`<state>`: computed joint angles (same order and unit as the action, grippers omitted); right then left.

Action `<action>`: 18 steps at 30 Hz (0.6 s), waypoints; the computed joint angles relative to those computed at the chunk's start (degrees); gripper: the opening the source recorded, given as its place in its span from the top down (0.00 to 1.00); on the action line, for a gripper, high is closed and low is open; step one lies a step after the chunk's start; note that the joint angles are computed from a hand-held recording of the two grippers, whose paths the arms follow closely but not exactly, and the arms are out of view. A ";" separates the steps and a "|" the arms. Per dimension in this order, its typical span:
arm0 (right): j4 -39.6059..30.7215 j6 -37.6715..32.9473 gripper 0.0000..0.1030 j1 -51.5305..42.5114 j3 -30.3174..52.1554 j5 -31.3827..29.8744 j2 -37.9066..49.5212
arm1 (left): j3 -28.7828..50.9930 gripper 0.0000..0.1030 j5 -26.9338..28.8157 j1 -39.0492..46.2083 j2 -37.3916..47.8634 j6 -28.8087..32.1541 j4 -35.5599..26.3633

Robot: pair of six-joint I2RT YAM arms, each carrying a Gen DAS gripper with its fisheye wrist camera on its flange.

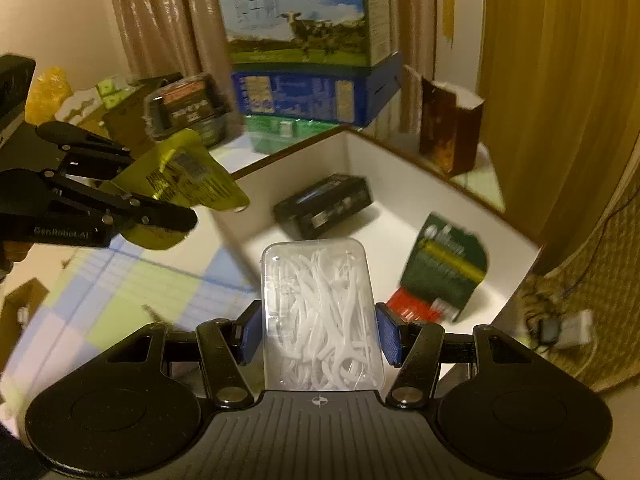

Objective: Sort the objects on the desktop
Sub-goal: 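Carry the yellow bag with left tool while right tool carries the floss box over the box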

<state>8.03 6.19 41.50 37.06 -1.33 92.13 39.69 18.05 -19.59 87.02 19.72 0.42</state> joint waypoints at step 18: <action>-9.84 -12.47 0.46 -8.44 19.23 -2.53 22.91 | 32.93 0.82 -4.21 -6.34 35.72 -0.62 -13.75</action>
